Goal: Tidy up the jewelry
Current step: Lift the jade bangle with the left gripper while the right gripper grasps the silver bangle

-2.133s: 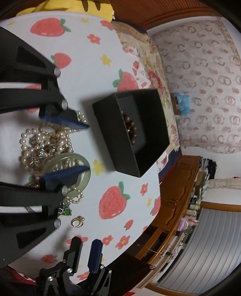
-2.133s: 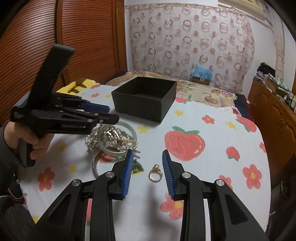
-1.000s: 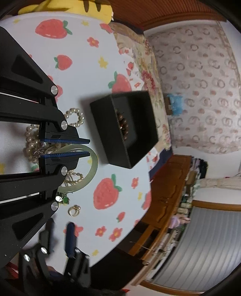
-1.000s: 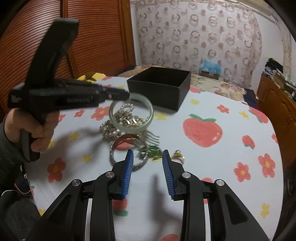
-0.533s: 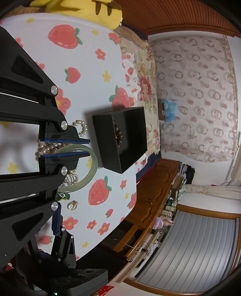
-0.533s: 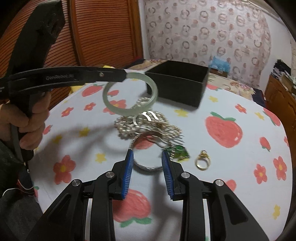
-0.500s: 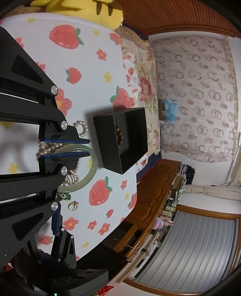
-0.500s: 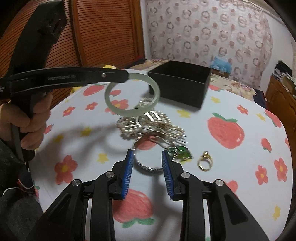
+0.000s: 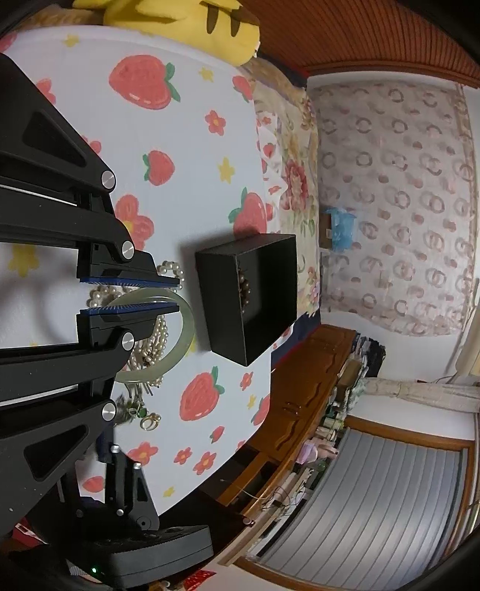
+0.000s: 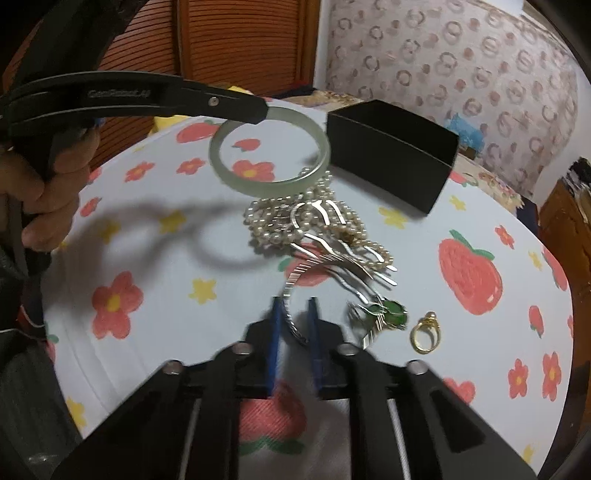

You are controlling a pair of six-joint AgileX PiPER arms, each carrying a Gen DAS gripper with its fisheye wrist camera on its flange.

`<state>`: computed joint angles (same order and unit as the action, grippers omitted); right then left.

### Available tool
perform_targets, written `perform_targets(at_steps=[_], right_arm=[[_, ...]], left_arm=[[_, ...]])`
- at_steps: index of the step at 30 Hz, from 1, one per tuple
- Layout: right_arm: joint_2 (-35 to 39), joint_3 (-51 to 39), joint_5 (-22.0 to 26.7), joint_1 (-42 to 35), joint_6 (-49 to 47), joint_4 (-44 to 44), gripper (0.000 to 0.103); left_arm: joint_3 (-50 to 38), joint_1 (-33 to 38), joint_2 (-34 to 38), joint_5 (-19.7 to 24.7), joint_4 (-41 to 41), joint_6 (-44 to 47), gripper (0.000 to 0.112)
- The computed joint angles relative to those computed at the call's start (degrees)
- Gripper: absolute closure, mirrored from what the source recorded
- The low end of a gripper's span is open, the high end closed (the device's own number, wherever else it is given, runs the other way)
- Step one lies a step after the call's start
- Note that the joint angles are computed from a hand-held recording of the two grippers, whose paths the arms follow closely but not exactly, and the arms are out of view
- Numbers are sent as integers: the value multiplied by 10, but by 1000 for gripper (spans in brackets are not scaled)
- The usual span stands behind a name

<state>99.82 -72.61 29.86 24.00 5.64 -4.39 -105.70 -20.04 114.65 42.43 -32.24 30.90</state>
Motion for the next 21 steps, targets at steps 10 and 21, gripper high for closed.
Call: perform_targets(at_steps=[10,21], right_arm=[[-35,10,-14,-47,-138,182,98],[-68,-21,15,-72,-123,160,98]], left_arm=[[0,1,0,0,0,2,105],[4,7,-8,-4,-10,6,105]])
